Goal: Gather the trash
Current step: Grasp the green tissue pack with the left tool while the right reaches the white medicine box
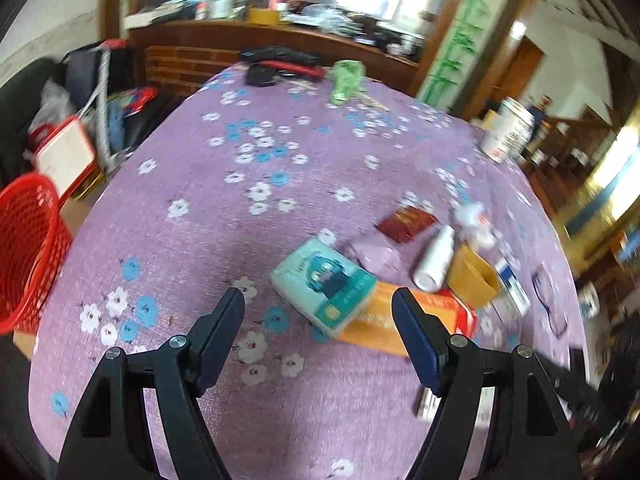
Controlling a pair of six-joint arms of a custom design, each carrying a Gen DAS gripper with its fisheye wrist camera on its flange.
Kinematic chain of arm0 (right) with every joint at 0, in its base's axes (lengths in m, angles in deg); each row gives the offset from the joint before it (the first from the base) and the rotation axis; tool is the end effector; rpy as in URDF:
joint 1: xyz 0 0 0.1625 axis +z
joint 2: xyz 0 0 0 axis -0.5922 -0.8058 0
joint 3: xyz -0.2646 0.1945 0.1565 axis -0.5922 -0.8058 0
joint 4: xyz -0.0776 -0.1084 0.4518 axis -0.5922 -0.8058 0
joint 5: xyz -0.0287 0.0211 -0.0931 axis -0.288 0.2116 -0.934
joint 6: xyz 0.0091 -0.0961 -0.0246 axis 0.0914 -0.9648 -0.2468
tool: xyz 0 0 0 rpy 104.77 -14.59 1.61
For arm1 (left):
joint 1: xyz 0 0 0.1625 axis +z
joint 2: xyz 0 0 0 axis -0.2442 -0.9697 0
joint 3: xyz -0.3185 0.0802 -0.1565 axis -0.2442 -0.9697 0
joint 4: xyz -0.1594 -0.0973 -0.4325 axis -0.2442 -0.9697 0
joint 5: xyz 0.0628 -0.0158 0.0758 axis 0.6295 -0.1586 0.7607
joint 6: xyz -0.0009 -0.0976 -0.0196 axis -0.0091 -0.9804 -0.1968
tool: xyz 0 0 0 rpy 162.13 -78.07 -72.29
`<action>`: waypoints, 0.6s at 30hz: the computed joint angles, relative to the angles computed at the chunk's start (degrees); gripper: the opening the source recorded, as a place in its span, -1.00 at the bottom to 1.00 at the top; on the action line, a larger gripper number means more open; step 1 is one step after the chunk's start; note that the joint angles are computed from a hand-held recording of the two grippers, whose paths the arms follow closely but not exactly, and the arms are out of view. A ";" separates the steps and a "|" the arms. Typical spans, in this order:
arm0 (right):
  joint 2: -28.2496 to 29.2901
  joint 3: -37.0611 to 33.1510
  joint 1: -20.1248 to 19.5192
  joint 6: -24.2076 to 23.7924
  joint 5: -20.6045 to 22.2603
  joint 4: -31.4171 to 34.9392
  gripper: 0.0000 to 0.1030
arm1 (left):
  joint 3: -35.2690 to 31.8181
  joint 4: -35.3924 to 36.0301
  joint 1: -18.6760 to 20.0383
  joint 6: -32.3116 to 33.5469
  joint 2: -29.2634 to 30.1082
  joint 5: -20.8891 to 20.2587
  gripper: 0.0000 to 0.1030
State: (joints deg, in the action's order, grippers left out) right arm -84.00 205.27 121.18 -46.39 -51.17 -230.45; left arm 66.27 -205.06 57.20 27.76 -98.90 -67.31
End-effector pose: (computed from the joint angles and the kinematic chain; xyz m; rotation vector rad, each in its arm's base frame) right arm 0.0880 -0.4155 0.2607 0.2163 -2.7638 0.9738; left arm -0.2717 -0.5245 0.1566 0.3821 2.5416 -0.7132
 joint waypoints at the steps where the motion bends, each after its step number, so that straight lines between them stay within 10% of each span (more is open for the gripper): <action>1: -0.10 -0.14 -0.30 -0.42 0.46 0.50 -0.37 | -0.61 0.80 0.15 -1.31 0.41 0.36 0.45; 18: -16.74 9.51 -3.33 2.97 3.41 2.19 -0.22 | -10.15 9.74 2.94 -13.04 9.72 -1.15 0.51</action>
